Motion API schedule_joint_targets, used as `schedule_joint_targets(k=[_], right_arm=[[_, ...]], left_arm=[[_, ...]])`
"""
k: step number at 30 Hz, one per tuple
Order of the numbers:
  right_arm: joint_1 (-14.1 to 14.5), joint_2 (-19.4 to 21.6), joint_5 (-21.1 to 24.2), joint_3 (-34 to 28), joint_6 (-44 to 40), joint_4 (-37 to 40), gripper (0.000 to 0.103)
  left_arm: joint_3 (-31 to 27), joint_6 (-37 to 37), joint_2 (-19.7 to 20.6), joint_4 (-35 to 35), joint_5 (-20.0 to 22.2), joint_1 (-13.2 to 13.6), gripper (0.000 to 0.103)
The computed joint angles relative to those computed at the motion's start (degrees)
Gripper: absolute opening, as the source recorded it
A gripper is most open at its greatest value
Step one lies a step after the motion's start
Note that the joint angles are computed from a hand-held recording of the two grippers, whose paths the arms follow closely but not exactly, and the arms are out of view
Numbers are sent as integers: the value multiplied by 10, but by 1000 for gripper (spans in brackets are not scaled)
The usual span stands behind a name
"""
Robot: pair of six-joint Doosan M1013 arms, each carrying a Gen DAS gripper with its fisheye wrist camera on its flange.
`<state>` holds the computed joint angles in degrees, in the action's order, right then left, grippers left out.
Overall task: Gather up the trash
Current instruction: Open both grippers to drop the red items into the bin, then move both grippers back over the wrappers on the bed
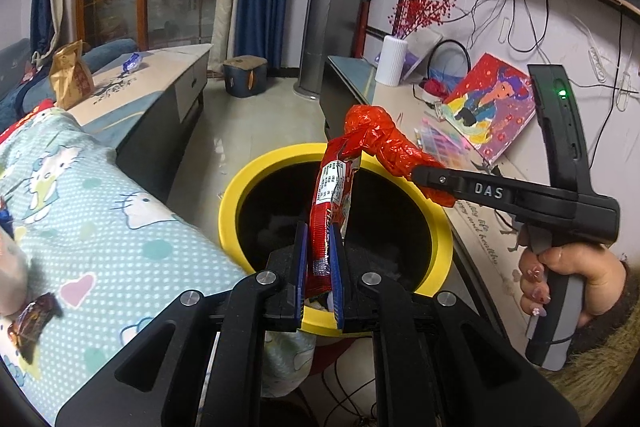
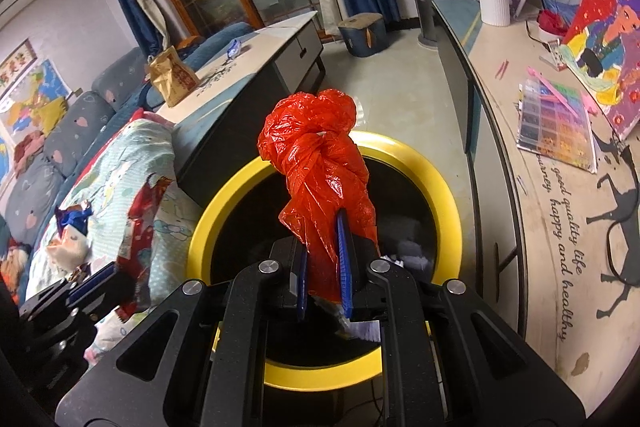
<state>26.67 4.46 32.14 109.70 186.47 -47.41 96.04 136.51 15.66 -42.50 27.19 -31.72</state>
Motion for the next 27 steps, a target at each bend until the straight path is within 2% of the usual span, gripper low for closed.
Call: schedule_joint_targets(k=[3,5,6,7,9,12,14,20,27], right_arm=[[-3,0,-8,3,-7,14,9],[-6,-1,-11,5,-8,25,15],[-6,-1,-12,7,-1,23,20],[-7,-2,-9,8,6,22,31],[-5,0,3,6,8,24,39],[-1,0,17,4,27,14,47],[0,1,18,2,30,9,49],[15,3,21,-9,46,-37,54],[34,11,7,-28,31,-74,55]], left_arm=[[-8,-21,9,19,-2,-3,12],[-15,-36,15,29,0,-3,15],[-17,-55,18,44,-3,-4,24],[-18,-69,18,54,-8,-5,32],[-16,-68,18,39,-15,0,71],[-8,-27,11,-17,-28,7,91],[-2,-19,5,-27,-37,9,95],[14,-15,-13,-44,-61,17,96],[36,-9,-38,-56,-113,29,96]])
